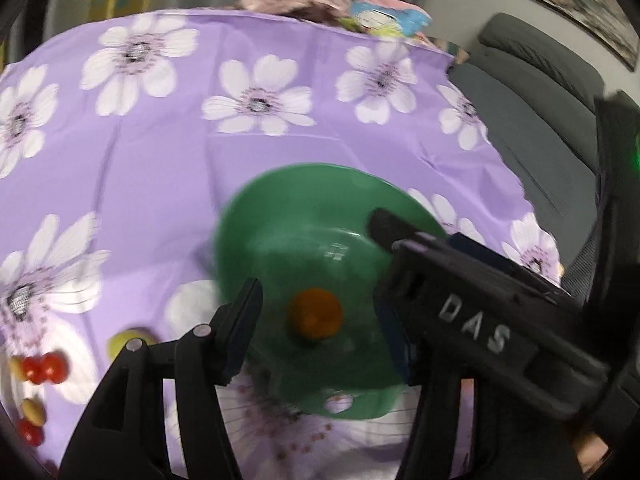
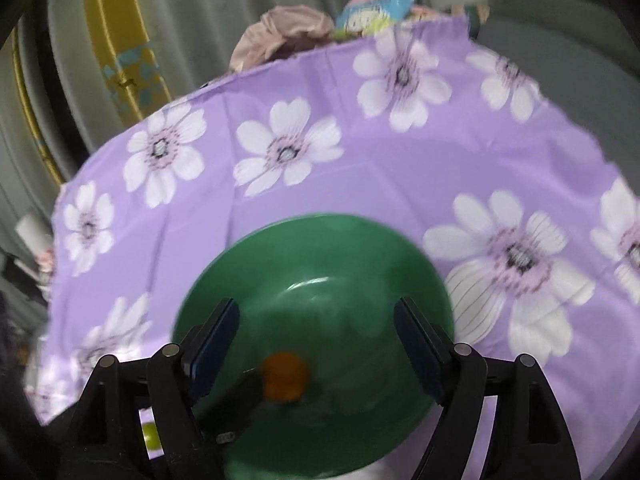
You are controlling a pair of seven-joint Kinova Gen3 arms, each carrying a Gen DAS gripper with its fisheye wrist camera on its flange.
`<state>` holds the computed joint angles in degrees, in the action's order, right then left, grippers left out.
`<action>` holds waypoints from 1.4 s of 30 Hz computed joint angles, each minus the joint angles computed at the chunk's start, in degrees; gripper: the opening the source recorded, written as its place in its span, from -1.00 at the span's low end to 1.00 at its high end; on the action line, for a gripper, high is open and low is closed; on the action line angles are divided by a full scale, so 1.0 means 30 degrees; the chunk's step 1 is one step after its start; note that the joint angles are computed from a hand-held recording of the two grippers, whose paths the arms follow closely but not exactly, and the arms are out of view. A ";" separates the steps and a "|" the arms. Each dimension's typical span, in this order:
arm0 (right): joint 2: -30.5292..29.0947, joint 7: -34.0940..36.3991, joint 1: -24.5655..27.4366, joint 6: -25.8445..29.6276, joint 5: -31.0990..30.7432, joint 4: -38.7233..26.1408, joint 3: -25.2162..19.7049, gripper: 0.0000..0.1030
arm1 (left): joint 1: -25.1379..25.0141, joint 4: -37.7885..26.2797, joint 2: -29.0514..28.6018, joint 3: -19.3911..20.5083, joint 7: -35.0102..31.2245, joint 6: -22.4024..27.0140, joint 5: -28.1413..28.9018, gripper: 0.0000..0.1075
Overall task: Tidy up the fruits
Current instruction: 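Lower the orange into the green bowl and open the right gripper, then move the right gripper back toward the remaining fruits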
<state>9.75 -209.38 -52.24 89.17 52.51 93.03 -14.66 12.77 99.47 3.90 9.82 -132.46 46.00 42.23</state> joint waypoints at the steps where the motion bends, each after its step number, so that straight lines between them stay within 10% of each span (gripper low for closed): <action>1: 0.0098 -0.0231 -0.0125 0.0253 0.0275 0.0024 0.0004 0.55 | -0.0150 0.0133 -0.0161 -0.0143 -0.0010 -0.0080 0.0070 0.08; 42: 0.1053 0.3030 -0.0354 0.2943 -0.3038 -0.2412 0.0751 0.54 | -0.3965 0.2740 -0.4416 -0.4764 0.0652 -0.0010 -0.0100 0.16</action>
